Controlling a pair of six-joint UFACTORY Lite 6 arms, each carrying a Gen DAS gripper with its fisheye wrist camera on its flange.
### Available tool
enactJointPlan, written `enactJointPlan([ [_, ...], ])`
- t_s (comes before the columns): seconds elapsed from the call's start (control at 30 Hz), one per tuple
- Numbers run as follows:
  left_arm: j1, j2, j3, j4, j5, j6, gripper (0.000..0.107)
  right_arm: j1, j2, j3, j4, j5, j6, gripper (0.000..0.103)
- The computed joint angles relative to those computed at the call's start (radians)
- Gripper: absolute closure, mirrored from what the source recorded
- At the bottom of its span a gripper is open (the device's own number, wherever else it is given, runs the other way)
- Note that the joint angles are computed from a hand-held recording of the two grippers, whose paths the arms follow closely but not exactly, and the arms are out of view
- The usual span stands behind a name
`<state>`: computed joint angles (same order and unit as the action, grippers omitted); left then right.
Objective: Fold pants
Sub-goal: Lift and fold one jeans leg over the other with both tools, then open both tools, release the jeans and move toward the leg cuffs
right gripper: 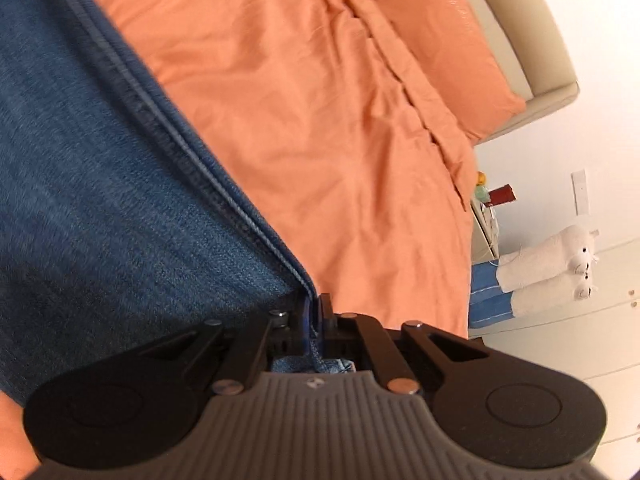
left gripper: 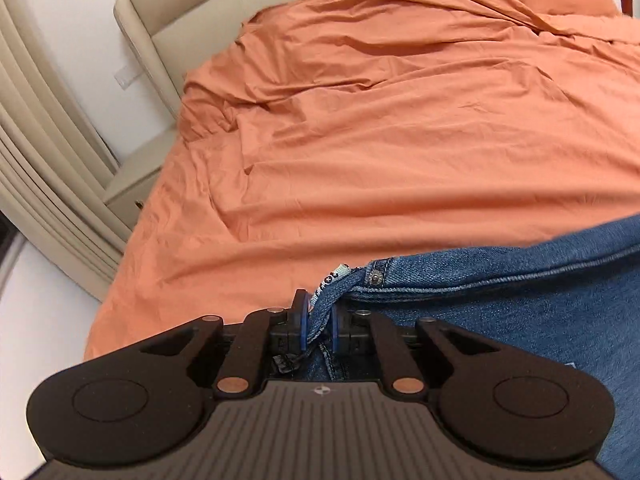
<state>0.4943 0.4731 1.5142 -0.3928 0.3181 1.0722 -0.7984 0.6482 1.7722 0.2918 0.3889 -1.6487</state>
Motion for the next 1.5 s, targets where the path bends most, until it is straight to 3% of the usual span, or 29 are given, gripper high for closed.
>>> enactJointPlan([
  [0.07,-0.034,0.076,0.073,0.126,0.0,-0.116,0.095,0.022,0.052,0.08,-0.08,0.036,0.124,0.103],
  [0.17,-0.075,0.166,0.121,0.321,-0.035,-0.319,0.095,0.075,0.126,0.118,-0.246,-0.004,0.295,0.103],
  [0.3,-0.096,0.239,0.144,0.437,-0.074,-0.411,0.092,0.136,0.232,0.189,-0.498,-0.009,0.565,0.103],
  [0.33,-0.098,0.256,0.16,0.47,-0.068,-0.445,0.086,0.143,0.249,0.198,-0.536,-0.009,0.618,0.103],
  [0.47,-0.11,0.311,0.235,0.572,0.003,-0.512,0.08,0.169,0.361,0.33,-0.61,0.077,0.734,0.102],
  [0.53,-0.125,0.308,0.238,0.624,0.019,-0.525,0.071,0.171,0.361,0.322,-0.636,0.071,0.763,0.083],
  [0.57,-0.131,0.303,0.235,0.642,0.023,-0.52,0.066,0.171,0.358,0.319,-0.652,0.06,0.787,0.065],
  [0.6,-0.137,0.295,0.229,0.655,0.032,-0.499,0.055,0.168,0.337,0.293,-0.66,0.042,0.817,0.052],
  [0.63,-0.14,0.288,0.227,0.665,0.037,-0.47,0.028,0.161,0.31,0.264,-0.643,0.035,0.826,0.045],
  [0.7,-0.134,0.268,0.226,0.621,0.042,-0.375,0.012,0.15,0.255,0.218,-0.598,0.033,0.846,0.041],
  [0.93,-0.027,0.264,0.414,0.29,0.264,-0.209,0.014,0.08,-0.092,-0.202,-0.219,0.02,0.675,0.039],
  [1.17,0.259,0.205,0.364,-0.083,0.431,-0.122,0.014,0.015,-0.563,-0.746,0.296,0.068,0.523,0.039],
  [1.33,0.465,0.306,0.408,-0.266,0.59,-0.148,0.014,0.018,-0.748,-1.01,0.581,0.15,0.54,0.04],
  [1.5,0.598,0.49,0.456,-0.476,0.724,-0.227,0.014,0.112,-0.873,-1.166,0.784,0.113,0.506,0.045],
])
